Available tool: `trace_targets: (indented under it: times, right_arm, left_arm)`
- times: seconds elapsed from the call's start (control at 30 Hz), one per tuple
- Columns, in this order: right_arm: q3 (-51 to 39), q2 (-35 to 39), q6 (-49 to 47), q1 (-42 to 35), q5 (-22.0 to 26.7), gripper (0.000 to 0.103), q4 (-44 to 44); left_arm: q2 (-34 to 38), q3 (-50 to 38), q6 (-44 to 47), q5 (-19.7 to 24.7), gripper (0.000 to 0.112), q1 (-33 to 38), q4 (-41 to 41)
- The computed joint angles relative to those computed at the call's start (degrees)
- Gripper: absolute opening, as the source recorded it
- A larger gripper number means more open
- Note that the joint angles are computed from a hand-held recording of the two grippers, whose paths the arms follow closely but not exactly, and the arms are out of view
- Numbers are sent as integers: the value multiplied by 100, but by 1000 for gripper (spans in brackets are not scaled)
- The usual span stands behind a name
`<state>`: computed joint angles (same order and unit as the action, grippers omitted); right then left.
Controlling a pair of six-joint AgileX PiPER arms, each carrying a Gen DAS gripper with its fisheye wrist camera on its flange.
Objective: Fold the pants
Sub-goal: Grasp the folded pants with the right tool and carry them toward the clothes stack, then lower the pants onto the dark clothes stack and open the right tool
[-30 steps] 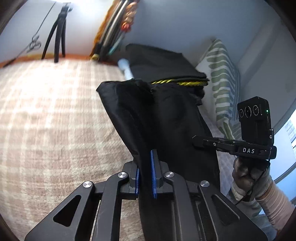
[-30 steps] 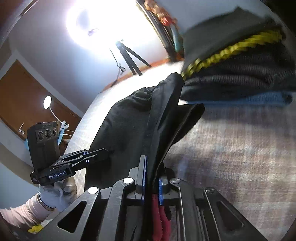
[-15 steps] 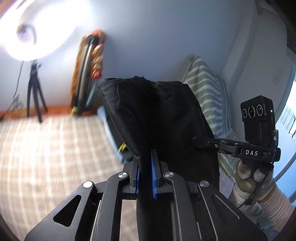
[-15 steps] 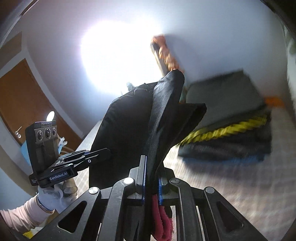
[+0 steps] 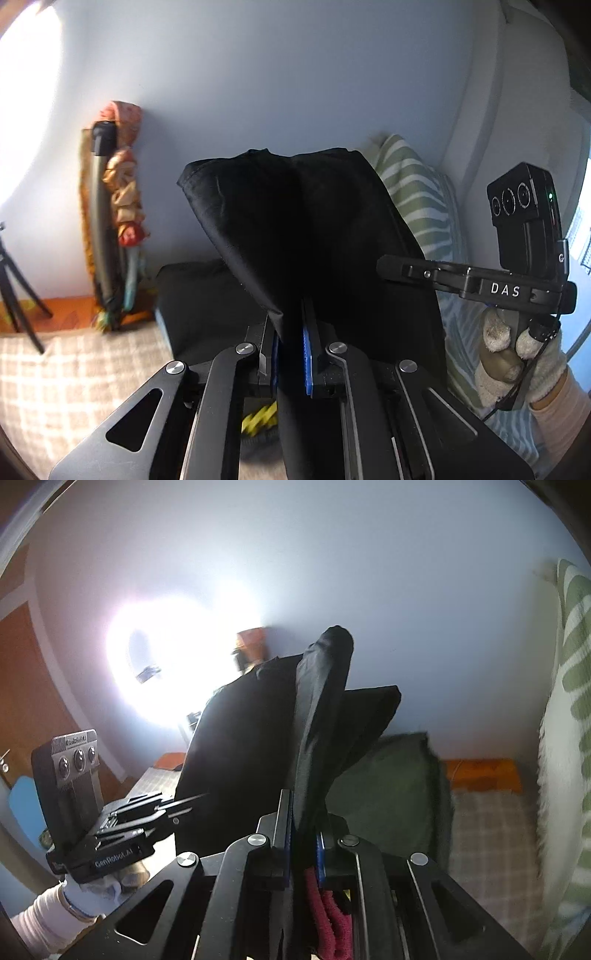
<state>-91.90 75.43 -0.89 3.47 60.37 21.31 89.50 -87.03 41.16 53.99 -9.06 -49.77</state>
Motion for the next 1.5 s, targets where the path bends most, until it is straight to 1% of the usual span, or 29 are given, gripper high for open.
trace_targets:
  times: [0.1,0.2,0.3,0.37,0.43,0.5,0.57,0.63,0.67,0.77,0.8,0.87,0.9,0.93,0.97,1.0,1.03,1.07,1.1,1.13,1.17,1.2,1.23,1.3,1.37,1.4,1.5]
  right_arm:
    - [-134,418,-344,-332,-56,8,216]
    - [-117,842,-623,-525,-255,8,333]
    - [-17,1247,-740,-599,-532,8,345]
    - [78,1446,-765,-676,-674,8,287]
    - [116,1641,-709,-733,-794,9,109]
    - [223,1741,-697,-749,-950,10,-29]
    - [279,1803,-704,-758,-1003,12,-97]
    - [459,1819,-826,-825,-1088,13,-2]
    - [324,1928,-804,-853,-1042,13,30]
    - [570,1924,-985,-1029,-1182,13,305]
    - [605,1923,-1007,-1095,-1229,13,412]
    - [685,1754,-851,-1063,-1287,21,370]
    - [737,1652,-695,-974,-1364,29,168]
    - [718,1538,-405,-829,-1381,39,-177]
    - [703,1412,-71,-677,-1373,41,-593]
    - [676,1343,97,-610,-1317,41,-780]
    - [654,1242,160,-594,-1223,41,-814]
    - [590,1157,303,-525,-1160,43,-873]
    - [591,1028,374,-526,-1104,50,-883]
    - [596,895,492,-491,-1063,61,-926]
    - [661,673,597,-449,-1043,66,-949]
    - [713,506,699,-392,-1041,72,-986]
    - [760,357,792,-334,-1037,75,-1015]
    - [820,20,1031,-132,-947,76,-1187]
    - [891,-298,1504,231,-849,81,-1694]
    - [951,-448,1689,411,-812,84,-1909]
    - [1076,-817,2329,1042,-606,85,-2634]
  left_arm:
    - [531,-349,-174,-289,8,-264,189]
    - [1156,-711,-416,-528,8,-489,494]
    - [1553,-860,-561,-736,8,-620,755]
    - [1732,-893,-706,-944,9,-729,1086]
    - [1870,-877,-849,-1155,15,-807,1350]
    - [1973,-891,-919,-1307,19,-869,1489]
    - [1981,-823,-977,-1439,22,-945,1680]
    - [1962,-788,-1099,-1454,29,-969,1812]
    - [1969,-817,-1283,-1445,30,-983,1973]
    - [2007,-998,-1580,-1166,30,-884,2116]
    - [1931,-1005,-1684,-1069,32,-819,2155]
    - [1734,-881,-1615,-1067,32,-729,2135]
    - [1549,-784,-1605,-1061,32,-707,2191]
    - [1453,-737,-1578,-1031,35,-684,2197]
    - [1356,-682,-1504,-971,40,-633,2154]
    - [1203,-583,-1430,-915,52,-591,2093]
    - [1072,-506,-1350,-868,57,-535,2042]
    - [939,-424,-1315,-850,57,-520,2034]
    - [788,-324,-1300,-831,57,-512,2034]
    - [612,-230,-1298,-777,58,-515,2026]
    - [468,-143,-1263,-736,60,-493,1994]
    - [232,32,-1225,-706,65,-466,1942]
    - [79,140,-1205,-682,70,-439,1904]
    - [-314,410,-1195,-639,72,-429,1866]
    - [-642,647,-1154,-606,74,-407,1850]
    - [-841,774,-1183,-590,78,-402,1890]
    - [-1334,1063,-1101,-432,80,-244,1756]
